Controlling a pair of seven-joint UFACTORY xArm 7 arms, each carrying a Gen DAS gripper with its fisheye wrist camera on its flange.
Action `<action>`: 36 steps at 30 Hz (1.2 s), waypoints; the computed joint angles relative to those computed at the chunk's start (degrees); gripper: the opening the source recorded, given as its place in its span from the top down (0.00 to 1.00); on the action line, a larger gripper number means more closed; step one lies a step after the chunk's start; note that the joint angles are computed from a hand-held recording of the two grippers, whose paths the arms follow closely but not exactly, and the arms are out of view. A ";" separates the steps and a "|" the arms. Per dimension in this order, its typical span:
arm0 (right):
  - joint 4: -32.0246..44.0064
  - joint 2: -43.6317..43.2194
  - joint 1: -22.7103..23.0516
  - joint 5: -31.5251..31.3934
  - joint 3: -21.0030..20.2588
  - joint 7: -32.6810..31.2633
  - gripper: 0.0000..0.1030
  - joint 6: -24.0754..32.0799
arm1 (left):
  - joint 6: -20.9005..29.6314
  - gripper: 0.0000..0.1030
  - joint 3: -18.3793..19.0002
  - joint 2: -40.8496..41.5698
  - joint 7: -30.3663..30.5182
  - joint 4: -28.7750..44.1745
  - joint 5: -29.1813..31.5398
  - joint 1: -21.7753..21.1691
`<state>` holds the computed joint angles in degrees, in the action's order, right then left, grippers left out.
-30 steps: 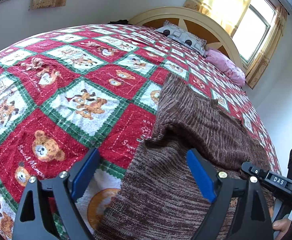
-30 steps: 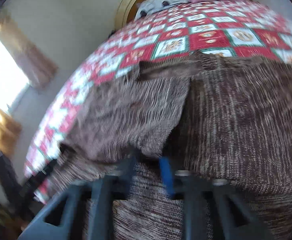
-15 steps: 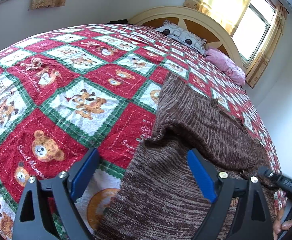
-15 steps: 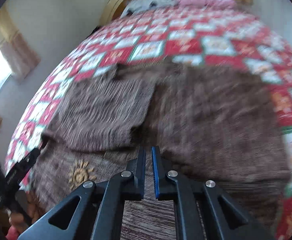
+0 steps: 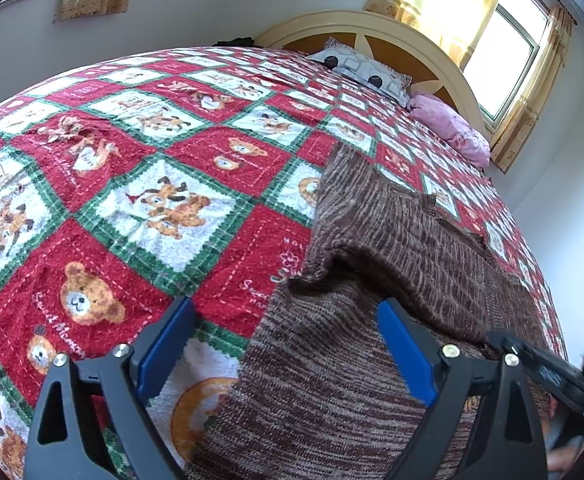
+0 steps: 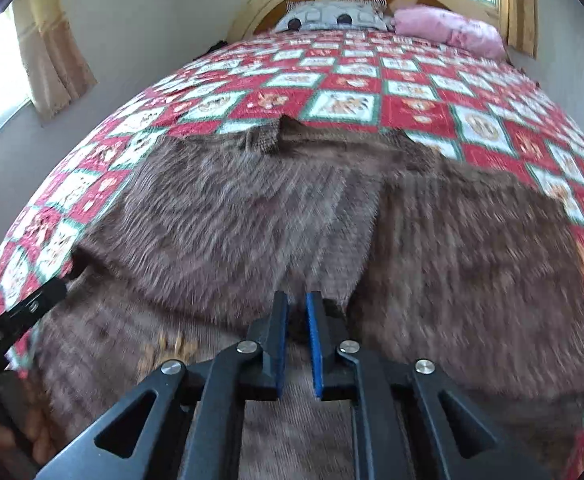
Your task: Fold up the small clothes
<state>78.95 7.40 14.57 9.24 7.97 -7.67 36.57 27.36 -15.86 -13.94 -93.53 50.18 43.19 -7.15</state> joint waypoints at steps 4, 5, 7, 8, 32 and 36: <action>-13.19 -14.17 -1.66 6.14 -2.03 -4.48 0.90 -4.67 | -1.40 0.05 0.25 -0.36 0.26 -0.54 -0.42 0.10; -16.43 -18.11 -1.78 8.54 -3.22 -5.88 0.89 -5.95 | -2.25 0.03 0.37 -0.47 0.33 -0.82 -0.50 0.18; -22.17 -26.45 -2.12 11.86 -6.36 -7.70 0.87 -7.15 | -3.96 0.01 0.52 -0.79 0.50 -1.47 -0.72 0.49; -24.85 -30.80 -2.67 12.34 -7.94 -7.91 0.80 -7.21 | -4.96 0.00 0.51 -0.92 0.56 -1.77 -0.79 0.74; -37.00 -68.23 -4.41 12.96 -20.40 -18.00 0.42 16.04 | 13.63 0.00 -4.24 -38.98 38.34 -22.41 -37.95 -16.38; -40.42 -67.17 -5.81 11.33 -18.26 -15.34 0.42 19.03 | 12.18 0.02 -2.56 -39.24 38.49 -24.49 -41.84 -17.46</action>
<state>38.53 -59.77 8.76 20.57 -10.29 -23.01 55.59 39.54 -18.42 -53.18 -55.04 25.69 1.36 -24.61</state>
